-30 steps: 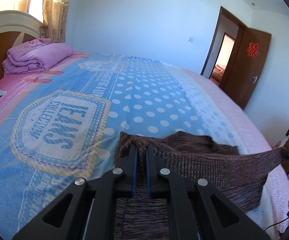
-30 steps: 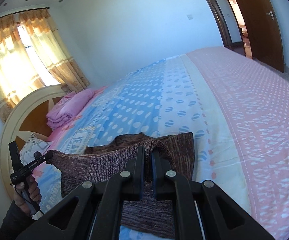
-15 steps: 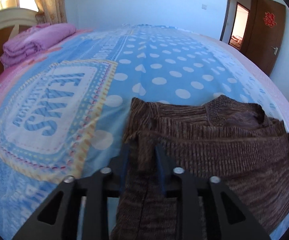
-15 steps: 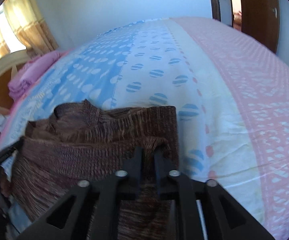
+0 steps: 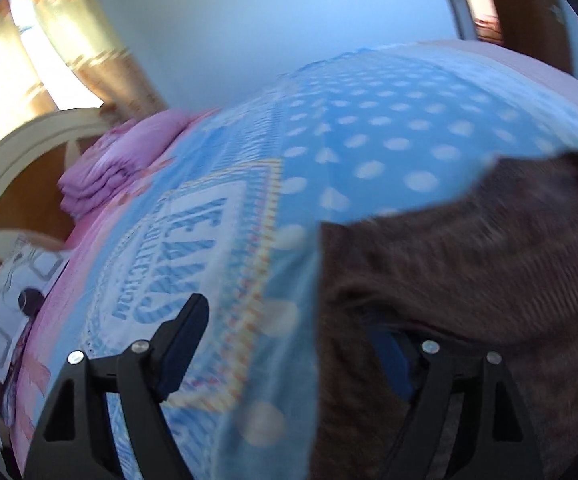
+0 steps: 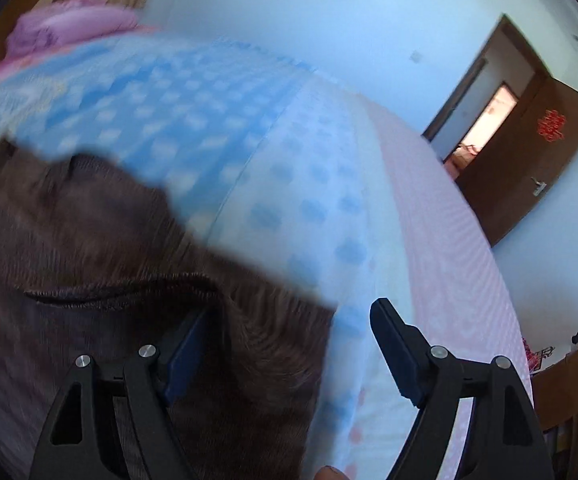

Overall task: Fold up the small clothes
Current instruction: 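Lower the hem onto the sweater and open both grippers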

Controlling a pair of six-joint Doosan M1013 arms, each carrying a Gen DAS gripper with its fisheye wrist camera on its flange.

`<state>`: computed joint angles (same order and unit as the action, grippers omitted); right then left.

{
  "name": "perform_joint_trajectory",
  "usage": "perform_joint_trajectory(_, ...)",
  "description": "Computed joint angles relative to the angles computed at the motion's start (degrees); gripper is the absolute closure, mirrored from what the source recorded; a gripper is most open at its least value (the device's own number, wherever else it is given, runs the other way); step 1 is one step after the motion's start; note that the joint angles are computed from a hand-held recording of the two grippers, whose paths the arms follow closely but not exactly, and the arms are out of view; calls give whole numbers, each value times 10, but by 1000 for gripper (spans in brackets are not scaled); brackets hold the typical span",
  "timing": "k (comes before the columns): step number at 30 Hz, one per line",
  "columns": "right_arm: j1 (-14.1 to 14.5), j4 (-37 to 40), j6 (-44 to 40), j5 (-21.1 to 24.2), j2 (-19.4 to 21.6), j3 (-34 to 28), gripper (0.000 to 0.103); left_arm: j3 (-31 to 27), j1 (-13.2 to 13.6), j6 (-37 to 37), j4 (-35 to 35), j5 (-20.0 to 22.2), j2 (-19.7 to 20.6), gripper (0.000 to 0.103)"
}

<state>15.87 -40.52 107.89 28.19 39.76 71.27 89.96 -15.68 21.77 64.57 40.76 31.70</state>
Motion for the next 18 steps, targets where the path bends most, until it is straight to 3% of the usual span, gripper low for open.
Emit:
perform_joint_trajectory(3, -10, 29, 22, -13, 0, -17, 23, -16, 19, 12, -55, -2, 0, 20)
perform_joint_trajectory(7, -27, 106, -21, -27, -10, -2, 23, 0, 27, -15, -33, -2, -10, 10)
perform_joint_trajectory(9, -33, 124, -31, -33, -16, 14, 23, 6, 28, -20, -32, 8, -14, 10)
perform_joint_trajectory(13, -33, 259, -184, -8, -32, 36, 23, 48, 20, 6, -8, -35, -40, 10)
perform_joint_trajectory(14, -28, 251, -203, 4, -33, 39, 23, 63, 10, 25, 11, -49, -47, 9)
perform_joint_trajectory(16, -11, 157, -187, 11, -33, 50, 23, 79, -8, 50, 39, -66, -53, 0)
perform_joint_trajectory(18, 3, 74, -167, 13, -25, 52, 23, 77, -23, 67, 62, -60, -45, 0)
